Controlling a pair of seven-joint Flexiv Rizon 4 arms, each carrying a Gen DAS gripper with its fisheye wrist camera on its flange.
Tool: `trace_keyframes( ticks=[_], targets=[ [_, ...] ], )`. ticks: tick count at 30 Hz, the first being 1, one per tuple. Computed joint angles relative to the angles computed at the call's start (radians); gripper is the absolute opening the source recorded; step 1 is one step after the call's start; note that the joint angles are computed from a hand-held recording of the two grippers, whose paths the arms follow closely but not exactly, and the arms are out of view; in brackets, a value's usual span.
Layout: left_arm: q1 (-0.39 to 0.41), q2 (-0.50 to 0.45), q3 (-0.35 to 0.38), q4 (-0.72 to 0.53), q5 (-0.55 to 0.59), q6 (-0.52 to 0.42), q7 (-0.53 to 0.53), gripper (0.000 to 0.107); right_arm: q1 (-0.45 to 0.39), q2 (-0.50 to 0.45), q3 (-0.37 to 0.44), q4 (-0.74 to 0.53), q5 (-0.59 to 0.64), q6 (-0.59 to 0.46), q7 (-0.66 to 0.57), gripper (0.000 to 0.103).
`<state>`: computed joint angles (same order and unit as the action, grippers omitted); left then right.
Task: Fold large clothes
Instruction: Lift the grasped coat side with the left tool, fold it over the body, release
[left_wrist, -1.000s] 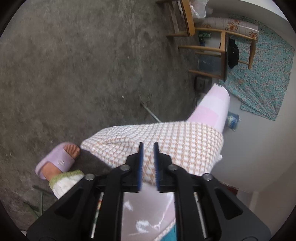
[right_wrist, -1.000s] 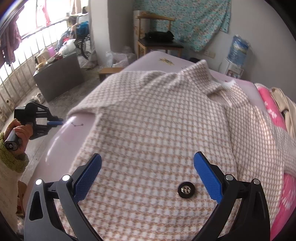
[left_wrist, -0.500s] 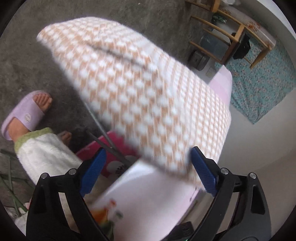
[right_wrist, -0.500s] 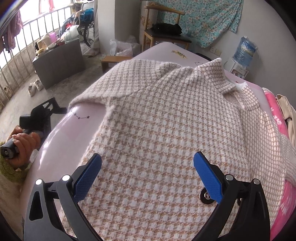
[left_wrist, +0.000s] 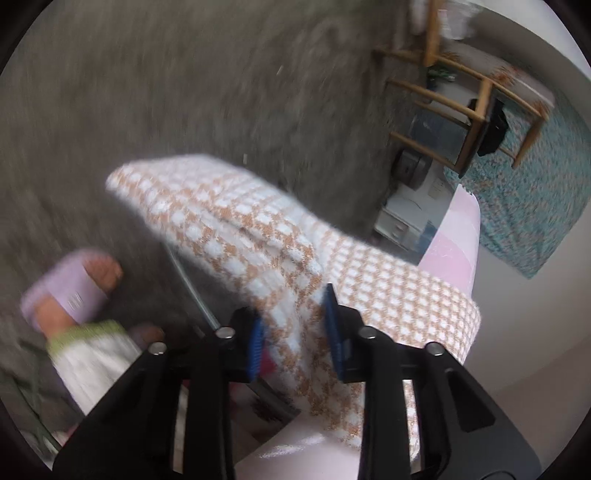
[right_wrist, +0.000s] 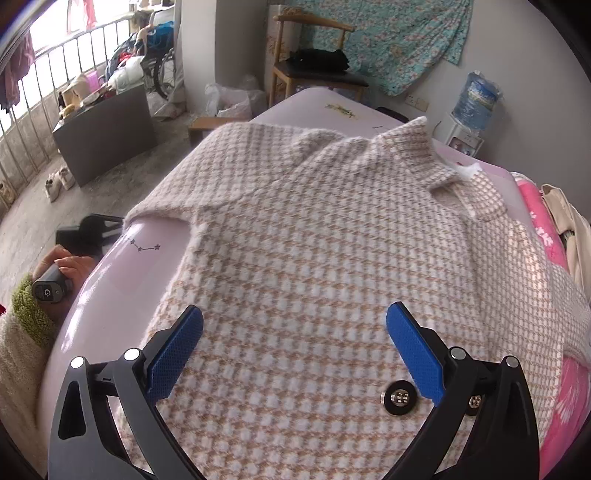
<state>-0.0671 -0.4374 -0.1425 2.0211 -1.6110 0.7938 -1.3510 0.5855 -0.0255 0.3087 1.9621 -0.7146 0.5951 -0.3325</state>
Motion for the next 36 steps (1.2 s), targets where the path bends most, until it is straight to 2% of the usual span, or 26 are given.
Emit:
trace_keyframes(
  ticks=[2,5,7,9,10,12,16,18,20,21,22,24,27,29,34,36],
  targets=[
    [-0.029,0.051,0.045,-0.019,0.174,0.123,-0.030,0.016,-0.004,0.025,0.003,0.016,-0.007,-0.012,0.014,0.097],
    [-0.070,0.144,0.106,-0.046,0.539,0.313,-0.128,0.013,-0.021,0.083,0.015,0.057,-0.011,-0.017,0.056,0.097],
    [-0.114,0.216,0.151,-0.075,0.822,0.428,-0.198,0.012,-0.035,0.124,0.026,0.086,-0.014,-0.019,0.084,0.097],
    [-0.158,0.270,0.187,-0.130,1.098,0.501,-0.267,0.012,-0.051,0.167,0.039,0.118,-0.007,-0.021,0.108,0.097],
    [-0.175,0.296,0.190,-0.154,1.200,0.520,-0.286,0.012,-0.059,0.190,0.045,0.134,-0.001,-0.022,0.119,0.097],
    [-0.202,0.343,0.149,-0.200,1.327,0.549,-0.256,0.012,-0.074,0.240,0.062,0.170,0.016,-0.028,0.144,0.097],
    [-0.243,0.349,0.049,-0.319,1.491,0.463,-0.218,0.012,-0.104,0.352,0.096,0.236,0.053,-0.054,0.187,0.097],
    [-0.274,0.345,0.003,-0.327,1.482,0.411,-0.163,0.012,-0.120,0.417,0.114,0.272,0.081,-0.074,0.210,0.097],
    [-0.301,0.328,-0.029,-0.318,1.439,0.365,-0.116,0.020,-0.132,0.478,0.128,0.304,0.116,-0.092,0.225,0.097],
    [-0.320,0.320,-0.038,-0.302,1.441,0.339,-0.110,0.036,-0.137,0.514,0.134,0.324,0.143,-0.100,0.233,0.097],
    [-0.339,0.309,-0.035,-0.305,1.479,0.313,-0.139,0.060,-0.142,0.539,0.138,0.338,0.164,-0.104,0.238,0.097],
    [-0.376,0.286,-0.028,-0.298,1.559,0.269,-0.207,0.080,-0.147,0.589,0.140,0.371,0.218,-0.111,0.239,0.097],
    [-0.405,0.268,-0.020,-0.286,1.618,0.192,-0.245,0.080,-0.152,0.623,0.132,0.406,0.287,-0.114,0.213,0.097],
    [-0.413,0.269,-0.015,-0.267,1.636,0.173,-0.268,0.082,-0.155,0.629,0.122,0.425,0.318,-0.098,0.188,0.097],
    [-0.417,0.304,0.012,-0.209,1.714,0.145,-0.386,0.088,-0.166,0.587,0.094,0.457,0.350,-0.035,0.104,0.097],
    [-0.404,0.285,0.013,-0.236,1.740,0.091,-0.414,0.089,-0.165,0.568,0.095,0.462,0.364,-0.038,0.074,0.097]
  ],
)
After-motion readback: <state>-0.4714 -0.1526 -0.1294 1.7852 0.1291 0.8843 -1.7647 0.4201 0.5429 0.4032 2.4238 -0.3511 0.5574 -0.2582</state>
